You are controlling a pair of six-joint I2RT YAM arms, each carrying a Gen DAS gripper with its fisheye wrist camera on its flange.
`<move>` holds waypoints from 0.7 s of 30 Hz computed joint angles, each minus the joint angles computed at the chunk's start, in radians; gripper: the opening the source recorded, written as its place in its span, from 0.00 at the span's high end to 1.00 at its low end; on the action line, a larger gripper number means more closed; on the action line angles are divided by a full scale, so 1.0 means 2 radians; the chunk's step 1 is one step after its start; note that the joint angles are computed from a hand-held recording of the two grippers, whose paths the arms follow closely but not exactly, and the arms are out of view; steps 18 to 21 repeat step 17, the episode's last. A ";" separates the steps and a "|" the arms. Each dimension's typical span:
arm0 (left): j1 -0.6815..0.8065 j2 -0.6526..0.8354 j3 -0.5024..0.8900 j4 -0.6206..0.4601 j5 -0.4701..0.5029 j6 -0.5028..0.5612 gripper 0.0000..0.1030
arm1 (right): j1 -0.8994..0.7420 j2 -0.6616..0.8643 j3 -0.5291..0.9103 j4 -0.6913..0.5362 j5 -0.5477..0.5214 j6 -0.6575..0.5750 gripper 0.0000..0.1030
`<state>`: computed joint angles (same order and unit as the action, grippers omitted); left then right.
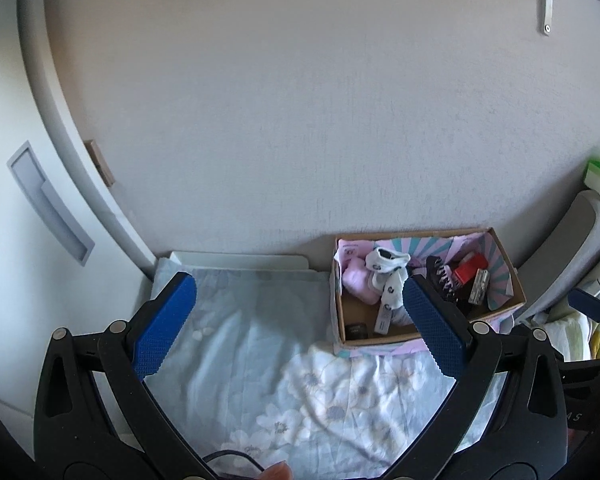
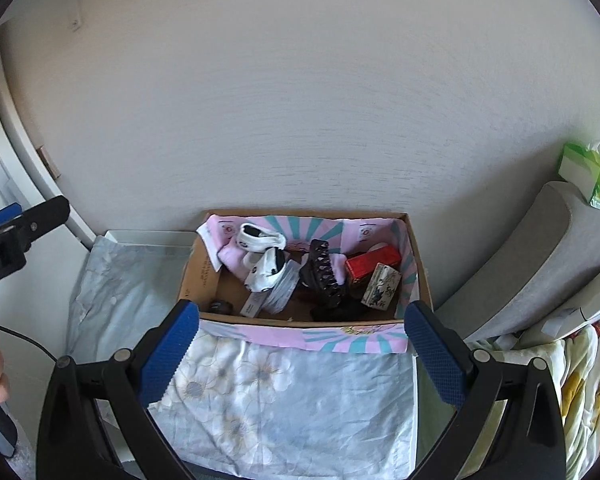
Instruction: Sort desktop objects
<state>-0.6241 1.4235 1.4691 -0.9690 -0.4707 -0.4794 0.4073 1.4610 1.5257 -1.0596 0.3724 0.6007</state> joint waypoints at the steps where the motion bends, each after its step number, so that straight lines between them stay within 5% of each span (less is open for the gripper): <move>1: -0.002 -0.004 -0.005 -0.001 0.000 0.000 0.00 | 0.007 -0.001 -0.002 0.001 0.005 0.005 0.00; 21: 0.006 -0.025 -0.041 0.011 0.004 0.002 0.00 | 0.028 -0.001 -0.017 0.011 0.029 0.025 0.00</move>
